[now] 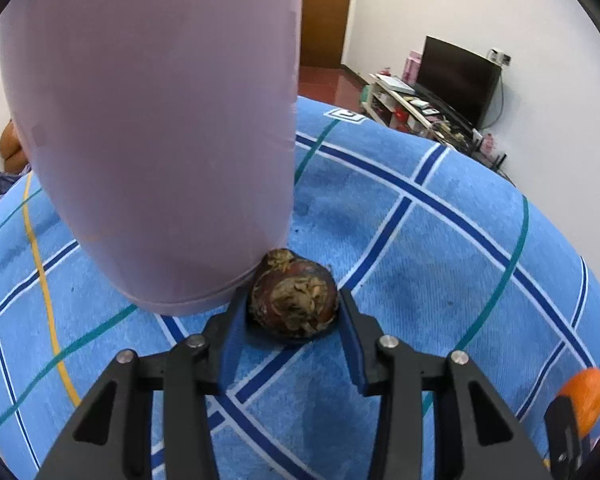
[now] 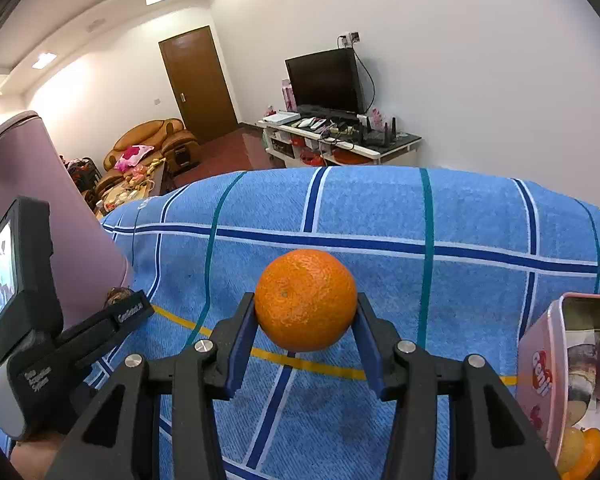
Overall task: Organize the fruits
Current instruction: 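Grasp the orange with the right tool while the left tool grasps the brown mangosteen-like fruit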
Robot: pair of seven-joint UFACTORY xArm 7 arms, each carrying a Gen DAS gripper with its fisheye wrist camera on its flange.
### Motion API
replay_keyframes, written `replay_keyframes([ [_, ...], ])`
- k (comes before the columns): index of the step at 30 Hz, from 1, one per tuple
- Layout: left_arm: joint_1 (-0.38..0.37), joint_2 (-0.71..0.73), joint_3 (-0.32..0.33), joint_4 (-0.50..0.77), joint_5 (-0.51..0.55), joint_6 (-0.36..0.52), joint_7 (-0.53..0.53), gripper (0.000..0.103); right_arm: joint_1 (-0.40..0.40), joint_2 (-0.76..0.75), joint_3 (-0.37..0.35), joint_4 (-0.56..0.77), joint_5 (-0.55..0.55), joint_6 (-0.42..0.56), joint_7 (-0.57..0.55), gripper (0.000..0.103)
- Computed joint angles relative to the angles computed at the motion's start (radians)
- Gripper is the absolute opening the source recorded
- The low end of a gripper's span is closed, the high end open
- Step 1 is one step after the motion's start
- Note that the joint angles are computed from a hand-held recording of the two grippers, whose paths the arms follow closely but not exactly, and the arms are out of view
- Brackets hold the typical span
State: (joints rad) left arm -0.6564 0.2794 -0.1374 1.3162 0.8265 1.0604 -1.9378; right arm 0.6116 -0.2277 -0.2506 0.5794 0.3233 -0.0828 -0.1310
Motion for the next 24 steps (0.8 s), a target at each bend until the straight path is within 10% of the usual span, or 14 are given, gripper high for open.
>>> replay_keyframes([
  [18, -0.015, -0.120, -0.071, -0.131, 0.118, 0.012, 0.048, 0.044, -0.473, -0.080, 0.461, -0.108, -0.165, -0.127, 0.225, 0.049],
  [24, -0.029, -0.161, -0.105, -0.175, 0.148, 0.021, 0.037, 0.044, -0.541, -0.158, 0.519, -0.169, -0.214, -0.124, 0.291, 0.049],
])
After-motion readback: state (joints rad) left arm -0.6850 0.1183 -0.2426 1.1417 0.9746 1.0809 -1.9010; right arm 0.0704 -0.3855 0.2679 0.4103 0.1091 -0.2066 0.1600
